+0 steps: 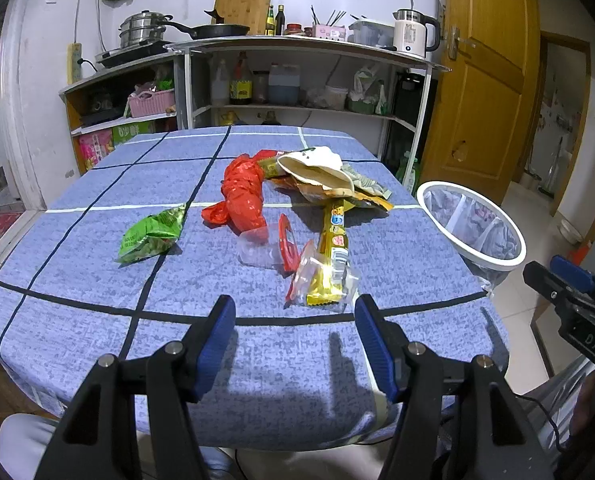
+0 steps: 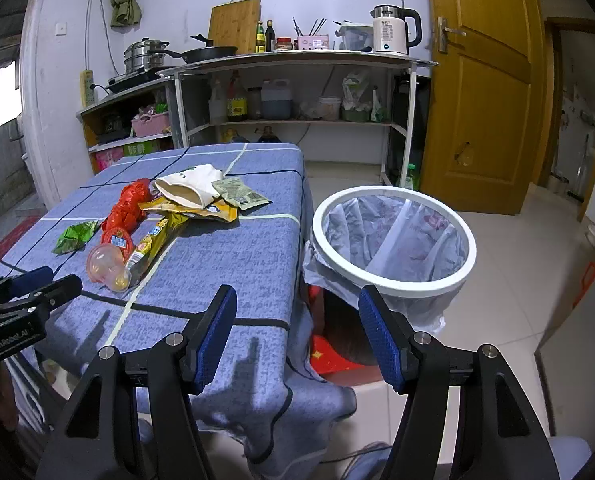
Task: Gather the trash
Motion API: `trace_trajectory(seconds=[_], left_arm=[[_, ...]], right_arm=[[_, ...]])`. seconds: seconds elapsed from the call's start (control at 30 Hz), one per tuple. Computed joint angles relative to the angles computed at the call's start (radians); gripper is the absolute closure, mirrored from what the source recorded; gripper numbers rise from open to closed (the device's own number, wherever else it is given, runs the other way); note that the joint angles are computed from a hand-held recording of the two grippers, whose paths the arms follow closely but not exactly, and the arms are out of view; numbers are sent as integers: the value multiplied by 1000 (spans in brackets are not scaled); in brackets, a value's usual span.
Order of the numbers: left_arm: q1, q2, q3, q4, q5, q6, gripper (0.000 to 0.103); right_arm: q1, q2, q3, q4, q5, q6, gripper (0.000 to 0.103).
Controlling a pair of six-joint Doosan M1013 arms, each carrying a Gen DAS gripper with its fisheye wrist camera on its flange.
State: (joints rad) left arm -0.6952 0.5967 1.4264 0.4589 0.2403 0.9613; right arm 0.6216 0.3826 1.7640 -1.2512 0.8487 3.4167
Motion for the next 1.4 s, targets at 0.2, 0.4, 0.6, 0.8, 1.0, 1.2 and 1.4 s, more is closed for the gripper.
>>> trace_trajectory(seconds=[0.2,0.4,0.6,0.8,1.0,1.2,1.4], left_arm=[[-1,-3,3,-10,0,7,39],[-2,-6,4,-5,-1,0,39],[-4,-7,0,-14,6,7,39],[-4,-7,1,-10,4,3,39],[-4,-7,1,-9,4,1,39],[-4,-7,2,-7,3,-1,39],[-4,-7,2,-7,2,-2,39]], right_arm=[[-1,-2,2,2,-3,-1,39],[-1,-1,1,0,-2,0,39],[0,1,-1,6,-3,-4,39],[-1,1,-1,9,-4,-5,39],[-1,1,-2,14,-3,-9,39],[-2,0,-2,16,-5,-13,39],[-1,0,-2,16,-5,-12,39]])
